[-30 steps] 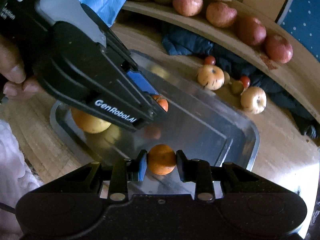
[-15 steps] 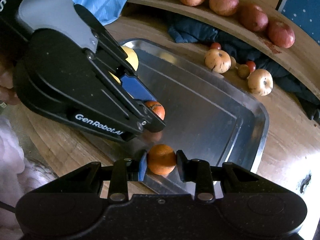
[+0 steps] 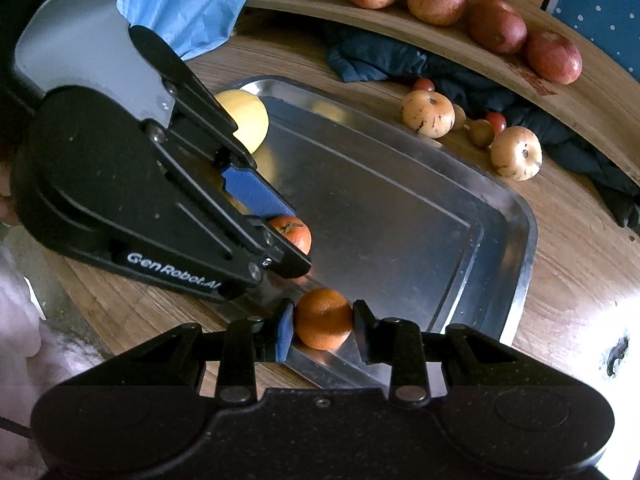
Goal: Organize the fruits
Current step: 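Carry the tangerine in left tool over the tray while right tool carries the orange, then open left tool to drop the tangerine on the tray while right tool releases the orange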
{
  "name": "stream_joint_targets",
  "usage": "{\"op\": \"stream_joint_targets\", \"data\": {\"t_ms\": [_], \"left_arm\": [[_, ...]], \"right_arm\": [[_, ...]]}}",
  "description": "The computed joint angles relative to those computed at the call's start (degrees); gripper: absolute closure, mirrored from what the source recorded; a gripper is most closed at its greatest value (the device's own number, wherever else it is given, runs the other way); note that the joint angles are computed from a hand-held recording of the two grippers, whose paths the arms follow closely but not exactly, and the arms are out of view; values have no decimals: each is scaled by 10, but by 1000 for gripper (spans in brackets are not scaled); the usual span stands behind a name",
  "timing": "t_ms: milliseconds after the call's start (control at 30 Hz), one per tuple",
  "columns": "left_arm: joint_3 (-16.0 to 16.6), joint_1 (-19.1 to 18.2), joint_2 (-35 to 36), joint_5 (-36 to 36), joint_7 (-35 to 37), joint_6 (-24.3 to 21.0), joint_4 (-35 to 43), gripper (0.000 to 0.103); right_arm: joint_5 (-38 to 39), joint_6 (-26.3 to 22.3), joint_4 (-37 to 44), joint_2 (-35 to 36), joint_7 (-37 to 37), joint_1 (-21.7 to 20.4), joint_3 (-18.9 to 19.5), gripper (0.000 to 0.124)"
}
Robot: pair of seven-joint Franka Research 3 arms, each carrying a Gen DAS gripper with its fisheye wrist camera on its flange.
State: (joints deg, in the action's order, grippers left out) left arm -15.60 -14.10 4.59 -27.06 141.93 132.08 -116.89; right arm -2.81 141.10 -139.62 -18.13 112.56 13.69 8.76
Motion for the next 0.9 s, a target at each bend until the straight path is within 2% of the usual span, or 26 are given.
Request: {"op": "stream_joint_targets", "data": {"t_ms": [400,600,900], "left_arm": [[1,-3,-11,0,-5,10,-15,71],[4,-6,-22,-4,-9,18,-26,62],[16,-10,-55,-31,1,22,-49,40]], "right_arm": [[-7,-4,2,-2,12,0,3,88],[-16,-2,-5,-13,33,-4,8,80],[-15,-10,-23,-46,53,-4,15,64]]}}
